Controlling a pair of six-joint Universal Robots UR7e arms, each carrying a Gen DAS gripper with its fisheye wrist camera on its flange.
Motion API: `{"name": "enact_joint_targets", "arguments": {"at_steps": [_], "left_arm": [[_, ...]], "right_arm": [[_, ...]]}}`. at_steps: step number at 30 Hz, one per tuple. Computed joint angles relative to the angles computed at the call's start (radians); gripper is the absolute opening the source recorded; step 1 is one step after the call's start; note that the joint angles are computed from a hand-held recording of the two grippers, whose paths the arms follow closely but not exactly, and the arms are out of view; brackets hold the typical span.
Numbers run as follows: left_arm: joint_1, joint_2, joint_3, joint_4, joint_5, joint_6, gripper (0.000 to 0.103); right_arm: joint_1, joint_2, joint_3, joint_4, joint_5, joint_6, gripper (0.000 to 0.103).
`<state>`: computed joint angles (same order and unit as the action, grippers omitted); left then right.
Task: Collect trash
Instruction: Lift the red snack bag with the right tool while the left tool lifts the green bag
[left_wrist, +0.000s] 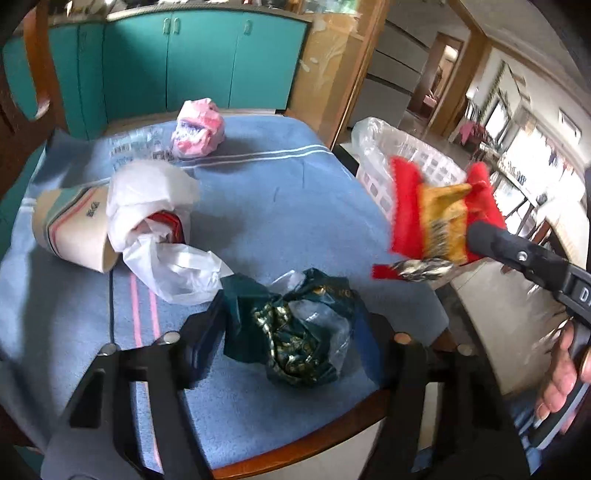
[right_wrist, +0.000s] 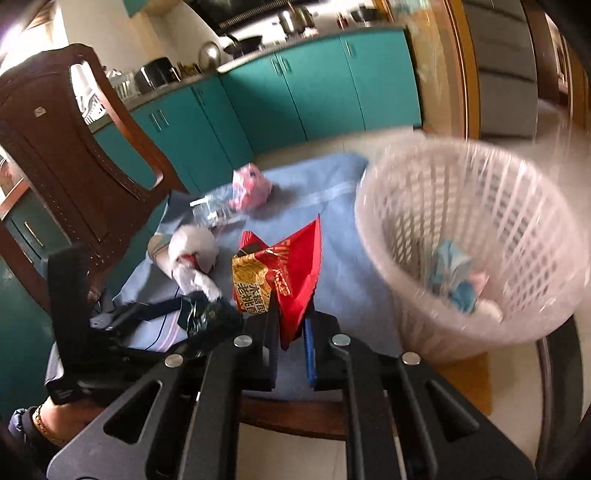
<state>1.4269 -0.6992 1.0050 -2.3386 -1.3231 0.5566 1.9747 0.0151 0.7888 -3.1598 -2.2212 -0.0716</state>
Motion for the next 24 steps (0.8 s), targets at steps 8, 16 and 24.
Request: {"name": "enact_joint_targets", "arguments": {"at_steps": [8,16,24], "left_arm": [[-0.031,-0.208,0.198,-0.180,-0.103,0.044,0.049],[-0.023,-0.383,0.457,-0.554,-0.041,0.005,0.049],[-0.021,-0.345,0.434,-0.534,0.002,0.005,0.050]], "right_arm": [[0.010,-0.009,0.023,-0.079,0.058,-0.061,0.012],[0.062,0.007,0.023,-0.133,0.068,-0.195,0.012],[0.066,0.038,-0.026,-0.076,0.053,-0.202,0.012]]}}
